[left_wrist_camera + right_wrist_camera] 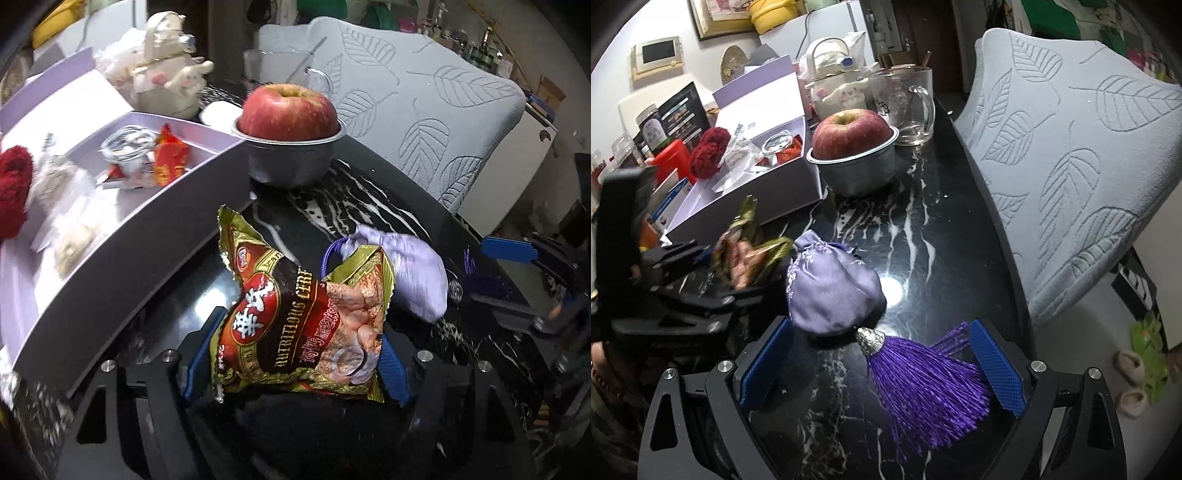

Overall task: Organize soft objects
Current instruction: 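Grasp the cereal snack bag with the left tool while the right tool grasps the lavender pouch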

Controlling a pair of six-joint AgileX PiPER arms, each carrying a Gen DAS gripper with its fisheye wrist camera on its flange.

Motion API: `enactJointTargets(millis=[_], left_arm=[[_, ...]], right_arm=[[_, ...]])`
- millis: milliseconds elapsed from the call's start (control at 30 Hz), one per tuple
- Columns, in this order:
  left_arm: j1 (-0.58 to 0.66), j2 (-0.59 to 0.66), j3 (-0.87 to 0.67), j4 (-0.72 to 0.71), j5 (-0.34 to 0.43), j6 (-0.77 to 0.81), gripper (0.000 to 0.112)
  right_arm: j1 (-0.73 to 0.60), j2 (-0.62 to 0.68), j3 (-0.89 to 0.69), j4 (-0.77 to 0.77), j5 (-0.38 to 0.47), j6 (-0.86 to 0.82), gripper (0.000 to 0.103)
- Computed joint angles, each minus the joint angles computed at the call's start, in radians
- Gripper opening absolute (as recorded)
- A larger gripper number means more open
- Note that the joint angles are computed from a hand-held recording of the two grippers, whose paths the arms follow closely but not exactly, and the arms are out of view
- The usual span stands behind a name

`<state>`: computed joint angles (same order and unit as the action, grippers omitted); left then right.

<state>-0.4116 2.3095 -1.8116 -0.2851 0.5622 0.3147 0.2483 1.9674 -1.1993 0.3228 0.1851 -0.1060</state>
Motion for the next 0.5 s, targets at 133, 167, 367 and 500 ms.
enactJointTargets(millis=[133, 167, 367, 500], left_arm=[[-0.003, -0.108, 0.184, 0.001, -0.099, -0.008, 0.075], [0.002, -0.122, 0.206, -0.014, -0.103, 0.003, 0.075], [0.046, -0.23, 0.38, -0.081, -0.155, 0.005, 0.075], [0.061, -0.29, 0.472, -0.073, -0.197, -0.028, 0.075]], right_arm=[[0.018, 0.022, -0.025, -0.032, -0.004, 0.025, 0.097], [0.022, 0.028, -0.033, -0.04, 0.0, 0.028, 0.097], [0.063, 0.096, -0.141, -0.198, 0.058, 0.167, 0.096], [0.101, 0.132, -0.185, -0.407, 0.083, 0.353, 0.088]])
